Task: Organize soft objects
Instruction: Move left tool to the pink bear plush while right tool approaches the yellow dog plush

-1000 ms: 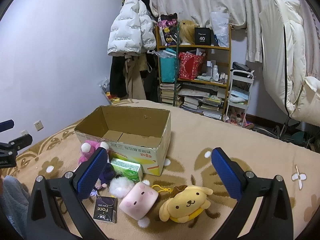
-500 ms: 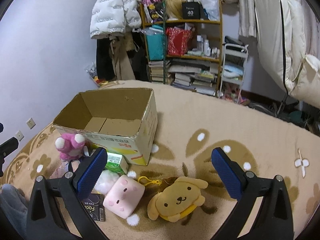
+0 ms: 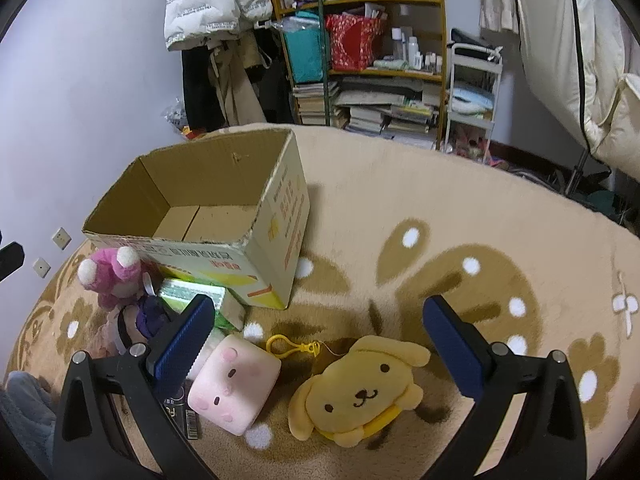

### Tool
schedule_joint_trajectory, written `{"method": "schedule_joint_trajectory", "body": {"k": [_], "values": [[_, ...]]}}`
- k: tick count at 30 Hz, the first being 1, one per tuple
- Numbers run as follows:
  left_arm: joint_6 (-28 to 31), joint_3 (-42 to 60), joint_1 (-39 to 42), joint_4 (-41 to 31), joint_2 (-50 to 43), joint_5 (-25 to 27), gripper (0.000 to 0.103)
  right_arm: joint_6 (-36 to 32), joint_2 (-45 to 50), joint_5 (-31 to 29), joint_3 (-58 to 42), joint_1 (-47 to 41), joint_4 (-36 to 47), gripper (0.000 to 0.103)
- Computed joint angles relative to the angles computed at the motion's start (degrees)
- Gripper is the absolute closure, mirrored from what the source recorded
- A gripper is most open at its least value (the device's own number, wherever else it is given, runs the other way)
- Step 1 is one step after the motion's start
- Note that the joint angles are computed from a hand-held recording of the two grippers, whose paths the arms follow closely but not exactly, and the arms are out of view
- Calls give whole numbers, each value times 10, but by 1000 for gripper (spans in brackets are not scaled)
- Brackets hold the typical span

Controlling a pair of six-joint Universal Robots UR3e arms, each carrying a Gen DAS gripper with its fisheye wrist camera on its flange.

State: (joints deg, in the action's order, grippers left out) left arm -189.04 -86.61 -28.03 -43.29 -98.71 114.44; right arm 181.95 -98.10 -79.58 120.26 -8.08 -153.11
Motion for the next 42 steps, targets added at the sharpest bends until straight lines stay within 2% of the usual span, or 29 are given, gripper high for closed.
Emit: {"method": "schedule_joint_trajectory", "body": {"k": [17,23,33,42], "values": [[6,82,17,-5,-111,-87,0,-1,60,14,-20,-11,51,0],[8,107,25,-34,-142,-109,0,-1,74,6,-18,-10,63,0],[-3,134,32,-58,-184,-118,0,1,83,-13,-21,-9,71,0],[-13,154,33,-78,-210,-106,0,15,92,-27,-20,-19,79,0]]}}
